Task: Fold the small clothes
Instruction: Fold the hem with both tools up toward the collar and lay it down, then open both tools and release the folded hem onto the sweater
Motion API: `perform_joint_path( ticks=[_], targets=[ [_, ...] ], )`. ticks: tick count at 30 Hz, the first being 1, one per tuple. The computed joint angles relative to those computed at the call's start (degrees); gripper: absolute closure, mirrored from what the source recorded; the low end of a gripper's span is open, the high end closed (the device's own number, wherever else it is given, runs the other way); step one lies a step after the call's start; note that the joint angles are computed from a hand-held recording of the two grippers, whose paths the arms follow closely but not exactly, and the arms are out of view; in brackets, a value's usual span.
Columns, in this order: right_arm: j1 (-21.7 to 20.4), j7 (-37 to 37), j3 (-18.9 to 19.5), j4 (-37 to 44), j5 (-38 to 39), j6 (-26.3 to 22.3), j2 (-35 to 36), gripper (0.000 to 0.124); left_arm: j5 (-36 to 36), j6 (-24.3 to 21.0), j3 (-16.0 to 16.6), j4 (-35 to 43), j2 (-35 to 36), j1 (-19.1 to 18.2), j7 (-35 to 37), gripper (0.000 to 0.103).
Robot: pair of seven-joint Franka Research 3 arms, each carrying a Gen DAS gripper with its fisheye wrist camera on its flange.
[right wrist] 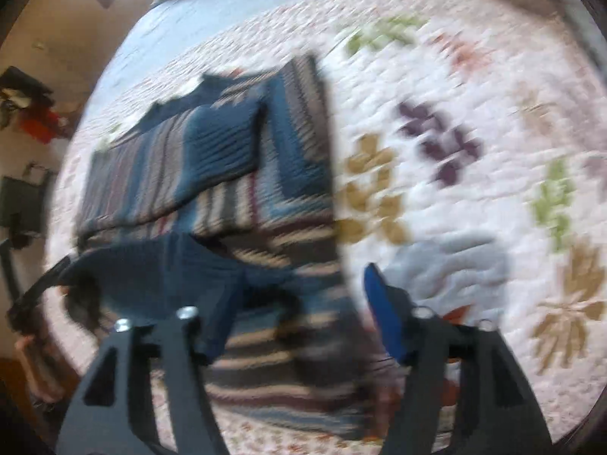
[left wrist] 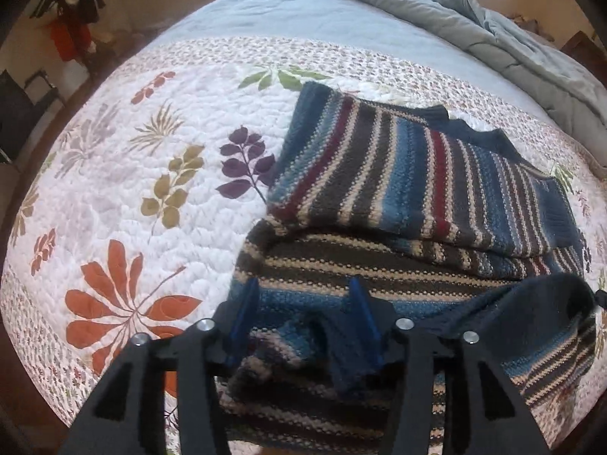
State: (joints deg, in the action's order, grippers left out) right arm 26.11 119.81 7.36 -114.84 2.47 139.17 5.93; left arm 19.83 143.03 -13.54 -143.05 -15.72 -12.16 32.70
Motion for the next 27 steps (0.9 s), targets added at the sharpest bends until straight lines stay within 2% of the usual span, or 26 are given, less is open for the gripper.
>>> perform_joint_path(
  ticks=[1,3,4,7,9,11,13,16,18,19,21,23,25,27],
  targets=[
    [0.4,1.6,-0.3,-0.4,-3.7,0.0,-0.9,0.057,0.8,-0.4,-0.2,-0.1,-0.6,0.3,-0.6,0.047],
    [0.5,1.4,-0.2,-1.0,-6.2,0.9,-2.3,0.057,5.3,-3.1,-1.8,0.6,-1.7,1.8,-4.1,0.045],
    [0.4,-0.1,0.0,-1.1,-5.9,1.4,-2.6,0.056,7.2,-4.3,-2.2,0.9,-2.3,2.3,-5.6,0.042],
    [0.6,-8.1,1.2,0.7,-3.4,2.0,-1.9,0.051,8.8,-3.5,-1.5,1.8,-3.2,2.4,-6.4,0.042],
    [0.9,-16.0,2.2,3.5,1.2,1.5,0.1,0.048,7.2,-1.6,-0.5,3.3,-1.5,1.4,-3.5,0.042],
    [1.4,-20.2,2.5,5.9,3.0,0.9,2.2,0.048,3.2,1.8,0.9,4.8,1.2,-0.7,2.9,0.042],
    [2.4,-20.4,1.9,8.3,1.4,0.2,4.5,0.045,-0.2,3.5,1.3,7.1,4.8,-2.3,9.8,0.041],
    [2.3,-21.6,1.1,10.3,2.4,-0.9,7.0,0.045,1.9,3.4,-0.3,10.8,10.0,-2.5,13.2,0.041],
    [1.6,-24.6,1.2,11.8,4.8,-2.1,8.8,0.044,-1.1,5.7,-0.3,12.0,12.7,-3.3,18.6,0.041],
    [1.7,-25.1,0.8,12.2,4.4,-2.5,9.5,0.044,-5.0,7.4,-0.1,12.8,14.6,-3.7,23.8,0.041],
    [1.5,-26.4,0.6,12.3,5.1,-2.8,10.1,0.044,-7.7,8.5,-0.5,14.3,17.0,-4.0,29.4,0.041],
    [0.3,-29.3,1.3,12.5,9.2,-3.2,10.8,0.044,-8.7,8.1,-1.0,16.3,19.3,-4.2,32.5,0.041],
    [-0.1,-30.6,1.3,13.0,11.4,-3.8,11.5,0.044,-5.7,5.5,-1.0,18.9,21.4,-4.8,31.5,0.041],
    [-0.2,-31.7,1.3,13.3,12.4,-4.1,12.1,0.044,-4.3,5.0,-1.2,19.8,22.4,-5.2,31.9,0.036]
  ],
)
